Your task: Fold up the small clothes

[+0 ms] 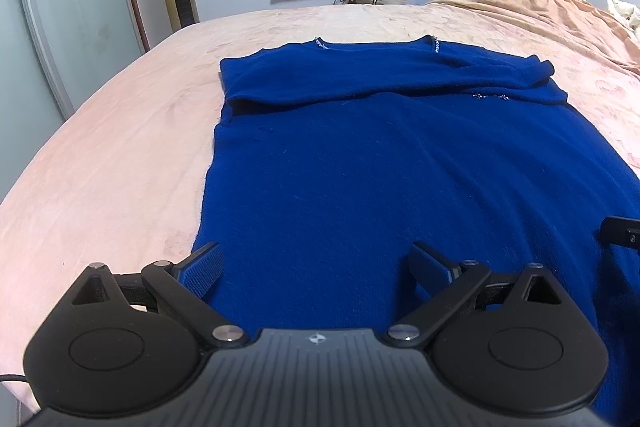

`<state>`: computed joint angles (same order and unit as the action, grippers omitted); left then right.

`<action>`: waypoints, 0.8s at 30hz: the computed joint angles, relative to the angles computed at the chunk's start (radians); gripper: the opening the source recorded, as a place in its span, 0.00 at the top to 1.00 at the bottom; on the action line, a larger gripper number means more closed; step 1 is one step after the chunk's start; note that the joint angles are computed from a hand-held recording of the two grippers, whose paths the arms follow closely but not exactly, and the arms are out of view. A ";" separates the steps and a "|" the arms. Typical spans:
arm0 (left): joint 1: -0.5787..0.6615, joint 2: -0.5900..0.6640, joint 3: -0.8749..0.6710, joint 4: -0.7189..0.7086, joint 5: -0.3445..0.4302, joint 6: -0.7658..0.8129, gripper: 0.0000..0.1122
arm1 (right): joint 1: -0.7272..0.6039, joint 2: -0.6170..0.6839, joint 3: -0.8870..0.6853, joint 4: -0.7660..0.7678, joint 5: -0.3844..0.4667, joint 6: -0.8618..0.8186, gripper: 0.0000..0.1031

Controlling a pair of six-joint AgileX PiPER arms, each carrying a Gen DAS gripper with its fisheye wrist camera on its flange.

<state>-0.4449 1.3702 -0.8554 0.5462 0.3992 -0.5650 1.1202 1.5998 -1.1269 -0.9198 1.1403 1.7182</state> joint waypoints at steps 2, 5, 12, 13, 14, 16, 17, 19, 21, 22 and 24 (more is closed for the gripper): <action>-0.001 -0.001 0.001 0.002 0.000 -0.001 0.11 | 0.000 -0.001 0.003 -0.004 0.000 -0.001 0.01; -0.004 -0.001 0.003 0.011 -0.001 -0.006 0.11 | 0.005 0.002 0.004 -0.010 0.007 -0.002 0.01; -0.008 -0.006 0.007 0.009 -0.003 0.005 0.11 | 0.009 0.011 -0.004 -0.016 0.023 -0.019 0.01; -0.008 -0.007 0.008 0.007 -0.004 0.008 0.11 | 0.010 0.012 -0.006 -0.016 0.025 -0.020 0.00; -0.008 -0.007 0.008 0.004 -0.004 0.013 0.11 | 0.009 0.013 -0.006 -0.015 0.025 -0.021 0.00; -0.007 -0.009 0.009 -0.005 -0.006 0.025 0.11 | 0.010 0.015 -0.009 -0.015 0.026 -0.020 0.01; -0.005 -0.010 0.009 -0.011 -0.006 0.032 0.11 | 0.010 0.015 -0.009 -0.015 0.026 -0.020 0.01; 0.000 -0.015 0.012 -0.021 -0.008 0.047 0.11 | 0.010 0.015 -0.009 -0.015 0.026 -0.020 0.01; 0.005 -0.022 0.019 -0.020 -0.009 0.053 0.11 | 0.010 0.015 -0.009 -0.015 0.026 -0.020 0.01; 0.011 -0.027 0.024 -0.016 -0.011 0.055 0.11 | 0.010 0.015 -0.009 -0.015 0.026 -0.020 0.01; 0.029 -0.036 0.031 -0.030 -0.011 0.077 0.11 | 0.012 0.016 -0.009 -0.015 0.026 -0.018 0.00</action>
<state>-0.4161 1.3339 -0.8245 0.5165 0.3878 -0.4878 1.1321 1.6156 -1.1358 -0.9351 1.1659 1.6997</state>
